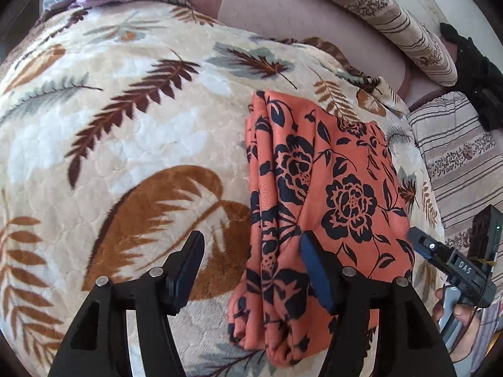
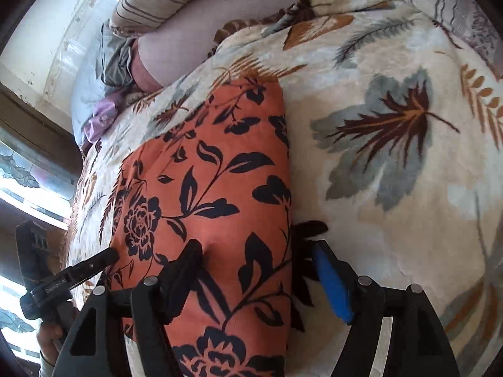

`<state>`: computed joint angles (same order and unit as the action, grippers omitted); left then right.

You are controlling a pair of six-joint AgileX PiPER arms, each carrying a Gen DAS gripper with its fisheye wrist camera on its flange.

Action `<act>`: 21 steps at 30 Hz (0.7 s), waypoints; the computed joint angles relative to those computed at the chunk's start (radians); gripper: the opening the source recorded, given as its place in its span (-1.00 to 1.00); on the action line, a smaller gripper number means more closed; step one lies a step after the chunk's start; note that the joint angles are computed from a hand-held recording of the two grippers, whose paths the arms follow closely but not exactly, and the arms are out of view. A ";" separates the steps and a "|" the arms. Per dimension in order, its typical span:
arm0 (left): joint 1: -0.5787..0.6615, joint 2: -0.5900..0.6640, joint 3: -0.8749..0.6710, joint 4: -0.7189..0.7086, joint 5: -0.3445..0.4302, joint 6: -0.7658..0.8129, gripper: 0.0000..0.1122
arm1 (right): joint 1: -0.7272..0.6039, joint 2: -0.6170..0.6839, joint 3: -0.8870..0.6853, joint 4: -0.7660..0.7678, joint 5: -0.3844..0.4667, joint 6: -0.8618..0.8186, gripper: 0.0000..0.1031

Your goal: Fold small clothes

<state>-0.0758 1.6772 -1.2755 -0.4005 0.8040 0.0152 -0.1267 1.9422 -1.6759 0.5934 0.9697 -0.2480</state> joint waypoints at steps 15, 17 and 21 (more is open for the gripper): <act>0.004 -0.323 0.280 0.246 -0.054 -0.088 0.44 | 0.151 -0.266 0.235 0.091 -0.113 -0.047 0.83; -0.029 -0.392 0.293 0.343 -0.045 -0.163 0.44 | 0.158 -0.378 0.324 0.061 -0.169 -0.029 0.83; -0.117 -0.506 0.332 0.521 -0.030 -0.314 0.48 | 0.183 -0.535 0.481 0.010 -0.200 0.000 0.83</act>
<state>-0.1926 1.1713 -0.9434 0.1208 0.7742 -0.2986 0.0566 1.4068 -1.1950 0.6031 0.7700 -0.2475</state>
